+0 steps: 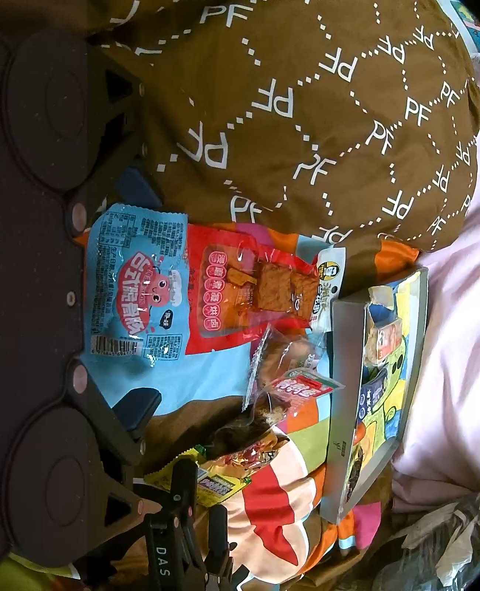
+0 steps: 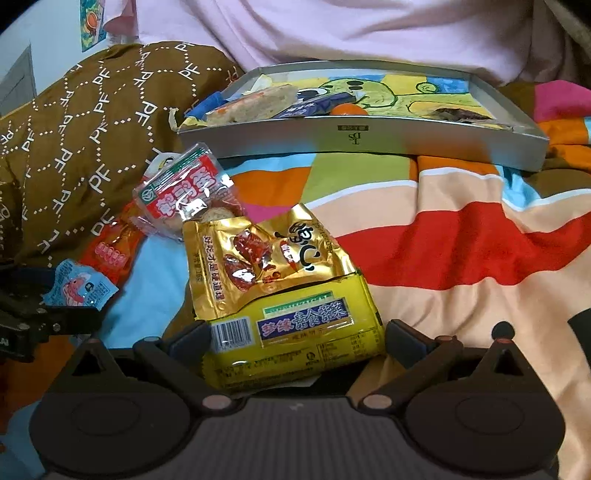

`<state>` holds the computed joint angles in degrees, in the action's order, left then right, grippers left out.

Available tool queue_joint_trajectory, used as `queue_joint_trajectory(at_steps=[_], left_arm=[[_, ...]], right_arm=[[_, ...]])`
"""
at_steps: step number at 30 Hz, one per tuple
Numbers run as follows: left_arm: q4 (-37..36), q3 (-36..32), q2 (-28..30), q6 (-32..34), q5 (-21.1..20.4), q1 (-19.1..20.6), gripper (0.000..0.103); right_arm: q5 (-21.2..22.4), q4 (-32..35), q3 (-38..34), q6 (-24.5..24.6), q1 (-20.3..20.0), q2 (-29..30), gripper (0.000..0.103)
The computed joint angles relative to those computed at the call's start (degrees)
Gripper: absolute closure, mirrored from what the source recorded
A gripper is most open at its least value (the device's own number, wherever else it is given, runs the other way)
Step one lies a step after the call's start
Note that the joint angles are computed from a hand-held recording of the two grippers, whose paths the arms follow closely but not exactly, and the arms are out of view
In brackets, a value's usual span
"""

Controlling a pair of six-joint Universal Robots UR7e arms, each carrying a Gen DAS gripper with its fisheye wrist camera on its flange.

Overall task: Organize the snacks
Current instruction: 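Lower the left tool onto the blue sausage packet while the right tool lowers onto the yellow packet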

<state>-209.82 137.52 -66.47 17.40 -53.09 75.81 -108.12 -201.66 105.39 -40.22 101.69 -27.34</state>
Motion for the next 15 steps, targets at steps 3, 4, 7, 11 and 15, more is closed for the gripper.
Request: queue_joint_trajectory(at_steps=[3, 4, 7, 11, 15], left_arm=[[0.0, -0.08, 0.16, 0.21, -0.05, 0.07, 0.001], [0.19, -0.2, 0.09, 0.41, -0.2, 0.22, 0.001], [0.43, -0.37, 0.07, 0.56, -0.34, 0.43, 0.001], [-0.16, -0.4, 0.59, 1.37, -0.04, 0.43, 0.001], [-0.58, -0.68, 1.36, 2.92, 0.6, 0.36, 0.001]], right_arm=[[0.97, 0.94, 0.4, -0.22, -0.09, -0.33, 0.0], [0.88, 1.01, 0.48, -0.67, -0.01, -0.29, 0.0], [-0.2, 0.21, 0.55, -2.82, 0.57, 0.48, 0.0], [-1.95, -0.86, 0.23, -5.35, 1.34, 1.77, 0.0], [-4.58, -3.1, -0.81, -7.74, 2.26, 3.86, 0.0]])
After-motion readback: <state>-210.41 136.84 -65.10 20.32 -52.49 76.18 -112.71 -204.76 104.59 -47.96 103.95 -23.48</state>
